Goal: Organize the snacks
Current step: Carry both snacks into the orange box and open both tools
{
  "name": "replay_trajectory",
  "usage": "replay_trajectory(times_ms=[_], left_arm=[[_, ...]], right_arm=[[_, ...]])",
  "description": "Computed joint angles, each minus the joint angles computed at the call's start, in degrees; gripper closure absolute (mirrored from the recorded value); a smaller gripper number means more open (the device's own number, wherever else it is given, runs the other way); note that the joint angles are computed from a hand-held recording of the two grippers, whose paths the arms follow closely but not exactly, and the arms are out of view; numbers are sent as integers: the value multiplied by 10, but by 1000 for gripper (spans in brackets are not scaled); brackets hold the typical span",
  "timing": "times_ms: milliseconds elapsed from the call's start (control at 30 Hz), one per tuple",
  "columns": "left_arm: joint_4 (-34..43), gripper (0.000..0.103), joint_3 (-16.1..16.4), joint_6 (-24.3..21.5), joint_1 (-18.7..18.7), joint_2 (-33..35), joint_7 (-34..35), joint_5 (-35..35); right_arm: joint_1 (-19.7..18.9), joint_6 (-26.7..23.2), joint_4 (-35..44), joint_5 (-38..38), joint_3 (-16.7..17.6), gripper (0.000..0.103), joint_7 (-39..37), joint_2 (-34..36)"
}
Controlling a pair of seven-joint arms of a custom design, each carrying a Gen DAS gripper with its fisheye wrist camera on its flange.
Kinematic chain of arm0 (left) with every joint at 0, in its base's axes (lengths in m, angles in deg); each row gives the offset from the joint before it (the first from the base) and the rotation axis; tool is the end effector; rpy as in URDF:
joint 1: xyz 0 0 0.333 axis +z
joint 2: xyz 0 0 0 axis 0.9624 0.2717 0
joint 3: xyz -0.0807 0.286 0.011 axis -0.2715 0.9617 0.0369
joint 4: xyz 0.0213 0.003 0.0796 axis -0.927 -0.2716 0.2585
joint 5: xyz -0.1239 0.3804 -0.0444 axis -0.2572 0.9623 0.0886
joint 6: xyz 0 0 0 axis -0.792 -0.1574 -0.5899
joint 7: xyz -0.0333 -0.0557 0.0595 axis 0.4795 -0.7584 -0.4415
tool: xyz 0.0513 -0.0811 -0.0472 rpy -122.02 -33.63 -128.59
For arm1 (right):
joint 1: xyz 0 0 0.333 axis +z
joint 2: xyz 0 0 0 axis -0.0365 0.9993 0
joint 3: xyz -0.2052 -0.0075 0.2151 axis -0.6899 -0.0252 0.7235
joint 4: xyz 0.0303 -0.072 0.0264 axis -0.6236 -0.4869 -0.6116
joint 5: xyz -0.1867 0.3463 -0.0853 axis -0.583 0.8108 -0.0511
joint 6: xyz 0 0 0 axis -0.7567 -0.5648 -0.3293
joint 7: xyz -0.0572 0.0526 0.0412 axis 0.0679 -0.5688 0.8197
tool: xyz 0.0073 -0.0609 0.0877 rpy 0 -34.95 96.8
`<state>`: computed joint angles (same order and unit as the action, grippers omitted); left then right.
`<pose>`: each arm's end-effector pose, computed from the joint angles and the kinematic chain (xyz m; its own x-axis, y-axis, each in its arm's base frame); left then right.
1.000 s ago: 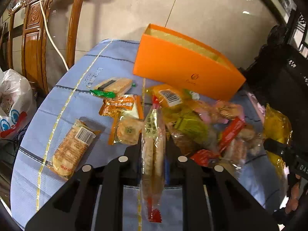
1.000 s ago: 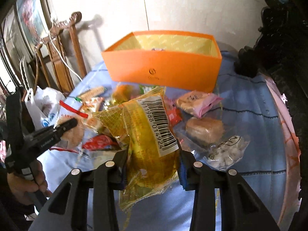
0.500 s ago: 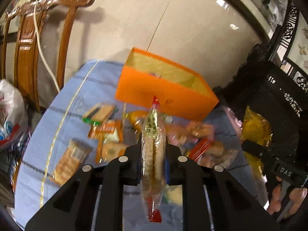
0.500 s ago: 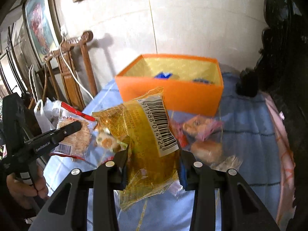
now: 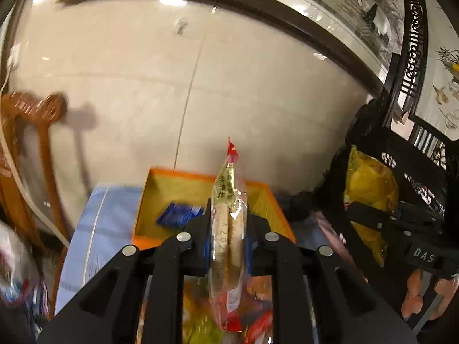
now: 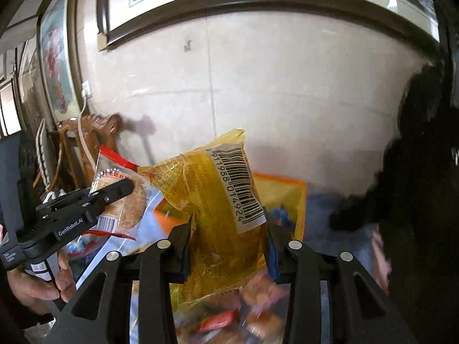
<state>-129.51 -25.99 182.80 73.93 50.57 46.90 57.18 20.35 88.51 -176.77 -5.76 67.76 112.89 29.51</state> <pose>0.4123 -0.1111 0.6831 0.1072 -0.9567 0.2706 -0.4769 -0.2882 -0.8304 0.4786 0.2577 0.7094 0.5646 -0.8249 -0.0287 -0.5031 -0.3164 -0.8043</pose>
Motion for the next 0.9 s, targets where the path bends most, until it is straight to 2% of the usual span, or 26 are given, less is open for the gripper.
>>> replay_trajectory(times_ms=[167, 233, 267, 300, 333, 367, 400, 500, 700, 900], left_arm=[[118, 87, -12, 2, 32, 122, 1, 38], [158, 87, -2, 1, 26, 169, 4, 33], [173, 81, 6, -2, 20, 187, 9, 25], [201, 53, 9, -18, 19, 216, 8, 24], [220, 35, 10, -32, 22, 234, 0, 29], [230, 16, 5, -37, 31, 244, -24, 54], [232, 14, -6, -30, 47, 246, -68, 104], [219, 14, 3, -18, 42, 242, -84, 126], [162, 14, 16, -19, 29, 204, -80, 107], [76, 13, 13, -17, 18, 127, -62, 87]], right_arm=[[-13, -35, 158, -32, 6, 64, 28, 125], [-15, -52, 204, -30, 7, 62, 31, 162], [-16, -68, 241, -33, 7, 57, 37, 192], [-16, -86, 274, -48, 6, 50, 50, 218], [-13, -97, 294, -69, 3, 35, 69, 234], [-7, -103, 314, -107, -3, 33, 95, 252], [-4, -104, 326, -127, -6, 33, 109, 263], [-7, -95, 315, -144, -9, 33, 125, 261], [-20, -73, 238, -141, -6, 33, 115, 213], [-27, -48, 103, -102, 2, 33, 83, 121]])
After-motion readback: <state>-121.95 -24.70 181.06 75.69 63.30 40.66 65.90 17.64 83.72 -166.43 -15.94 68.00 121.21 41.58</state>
